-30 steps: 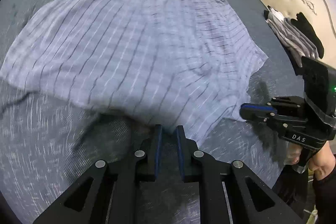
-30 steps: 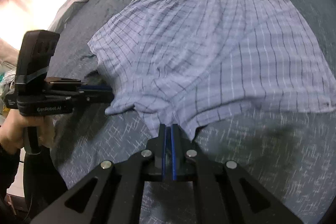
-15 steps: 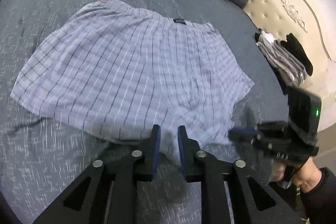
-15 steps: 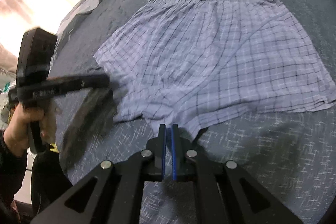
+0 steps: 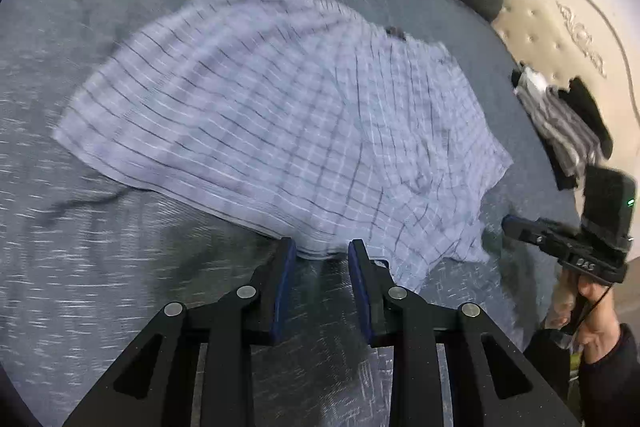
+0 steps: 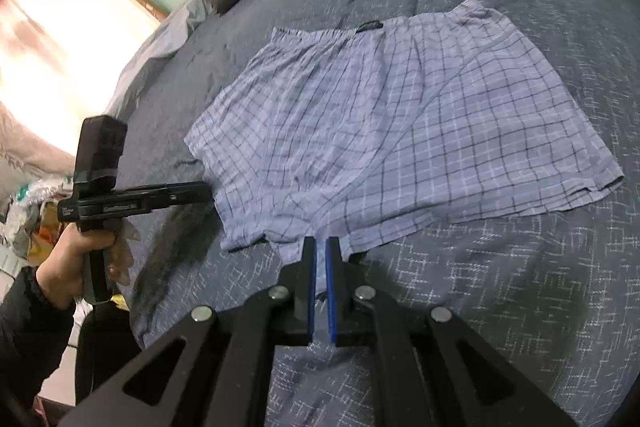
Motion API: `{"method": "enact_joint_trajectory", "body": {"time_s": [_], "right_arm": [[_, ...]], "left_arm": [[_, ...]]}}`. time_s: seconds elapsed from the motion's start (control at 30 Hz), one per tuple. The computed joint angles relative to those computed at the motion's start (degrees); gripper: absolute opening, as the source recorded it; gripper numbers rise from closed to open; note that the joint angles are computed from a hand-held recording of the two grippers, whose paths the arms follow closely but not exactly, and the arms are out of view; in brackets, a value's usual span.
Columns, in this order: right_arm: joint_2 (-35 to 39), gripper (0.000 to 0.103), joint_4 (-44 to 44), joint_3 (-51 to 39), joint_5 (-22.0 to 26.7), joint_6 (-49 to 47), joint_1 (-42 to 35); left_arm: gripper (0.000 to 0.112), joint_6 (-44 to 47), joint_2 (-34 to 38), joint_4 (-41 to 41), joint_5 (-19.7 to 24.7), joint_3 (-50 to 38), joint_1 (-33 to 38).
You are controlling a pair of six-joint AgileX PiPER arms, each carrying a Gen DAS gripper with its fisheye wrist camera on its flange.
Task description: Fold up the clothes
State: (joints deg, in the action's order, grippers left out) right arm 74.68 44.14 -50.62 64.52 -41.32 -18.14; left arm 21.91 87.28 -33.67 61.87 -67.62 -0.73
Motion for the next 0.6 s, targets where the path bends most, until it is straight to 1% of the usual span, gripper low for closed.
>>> {"method": "enact_joint_trajectory", "body": {"time_s": [0.07, 0.2, 0.23, 0.33, 0.4, 0.5, 0.6], "right_arm": [[-0.17, 0.004, 1.51, 0.36, 0.31, -1.07, -2.18], [-0.38, 0.004, 5.51, 1.71, 0.59, -3.47, -6.98], [-0.36, 0.004, 6.53, 2.12, 0.73, -4.17, -8.25], [-0.4, 0.011, 9.27, 3.47, 0.99, -6.5, -11.82], [-0.24, 0.017, 11.15, 4.52, 1.53, -8.6, -14.53], [0.42, 0.019, 13.6, 6.02, 1.68, -11.54, -17.79], [0.86, 0.02, 14.07, 7.06, -0.11, -13.07, -18.7]], "left_arm": [[0.032, 0.39, -0.29, 0.59, 0.72, -1.4, 2.88], [0.047, -0.7, 1.09, 3.7, 0.98, -5.16, 8.8], [0.048, -1.04, 1.6, 4.54, 0.86, -6.03, 10.11], [0.049, -2.07, 3.34, 7.24, 0.06, -8.59, 13.15], [0.05, -1.76, 4.45, 8.1, -0.22, -9.61, 14.55], [0.051, -1.88, 6.19, 8.88, -1.08, -10.42, 16.14], [0.051, -0.91, 6.89, 7.43, -2.67, -9.7, 17.09]]}}
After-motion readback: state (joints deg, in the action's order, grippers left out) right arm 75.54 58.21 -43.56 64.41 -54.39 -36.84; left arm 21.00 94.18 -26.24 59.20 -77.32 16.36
